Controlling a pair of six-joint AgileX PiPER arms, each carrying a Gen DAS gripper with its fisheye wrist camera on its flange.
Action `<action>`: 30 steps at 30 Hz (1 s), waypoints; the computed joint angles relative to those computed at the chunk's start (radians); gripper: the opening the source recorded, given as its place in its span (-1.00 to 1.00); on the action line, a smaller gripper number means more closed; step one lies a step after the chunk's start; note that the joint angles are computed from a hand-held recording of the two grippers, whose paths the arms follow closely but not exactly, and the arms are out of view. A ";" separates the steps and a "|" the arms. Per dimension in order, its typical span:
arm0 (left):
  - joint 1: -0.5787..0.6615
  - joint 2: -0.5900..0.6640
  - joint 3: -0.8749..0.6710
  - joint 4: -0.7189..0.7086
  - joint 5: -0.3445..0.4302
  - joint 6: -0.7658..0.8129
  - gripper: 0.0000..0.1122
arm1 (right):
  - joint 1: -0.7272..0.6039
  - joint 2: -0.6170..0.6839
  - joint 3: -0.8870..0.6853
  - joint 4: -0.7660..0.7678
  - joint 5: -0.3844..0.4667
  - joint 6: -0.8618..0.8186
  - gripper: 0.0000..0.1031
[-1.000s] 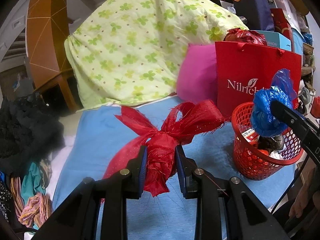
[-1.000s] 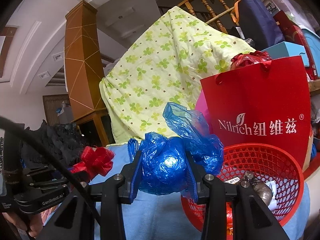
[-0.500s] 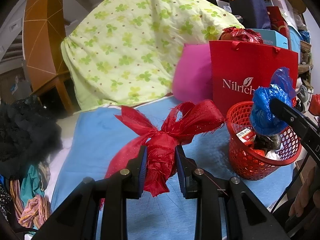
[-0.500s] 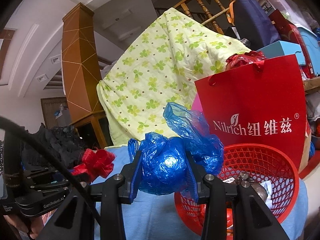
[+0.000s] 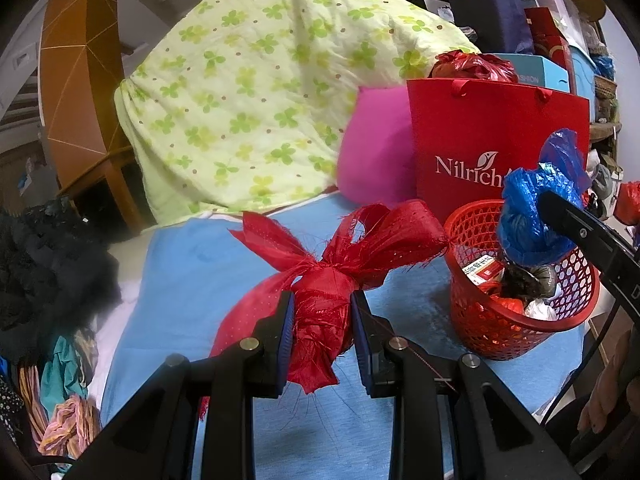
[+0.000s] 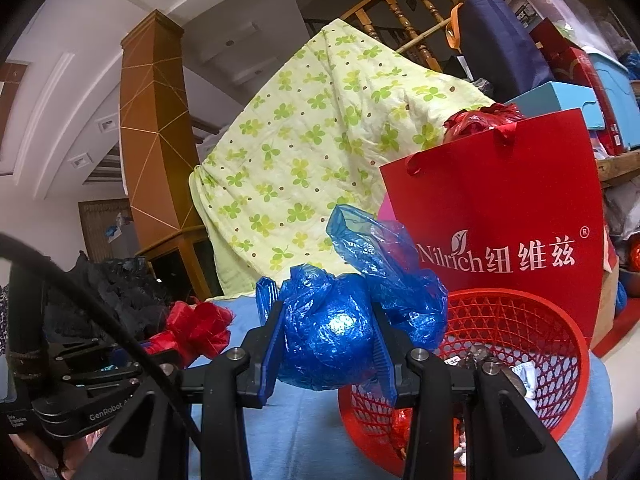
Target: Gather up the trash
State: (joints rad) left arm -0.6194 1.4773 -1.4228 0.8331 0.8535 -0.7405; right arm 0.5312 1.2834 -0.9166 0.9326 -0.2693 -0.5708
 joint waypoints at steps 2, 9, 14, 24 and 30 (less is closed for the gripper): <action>0.000 0.002 -0.002 -0.001 -0.001 0.007 -0.48 | 0.005 -0.003 0.002 0.024 -0.006 -0.020 -0.17; -0.007 0.005 -0.009 -0.009 -0.004 0.025 -0.48 | 0.014 -0.011 0.011 0.045 -0.021 -0.035 -0.17; -0.017 0.010 -0.012 -0.008 -0.004 0.029 -0.48 | 0.010 -0.024 0.024 0.042 -0.029 -0.020 -0.16; -0.039 0.033 -0.032 -0.010 -0.001 0.037 -0.48 | -0.019 -0.043 0.041 0.047 -0.019 -0.017 -0.15; -0.042 0.043 -0.036 -0.022 -0.006 0.049 -0.48 | -0.042 -0.063 0.064 0.017 -0.015 0.019 -0.15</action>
State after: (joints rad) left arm -0.6615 1.5203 -1.4587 0.8109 0.8473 -0.6911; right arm 0.4889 1.2200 -0.8524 0.9496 -0.2844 -0.5522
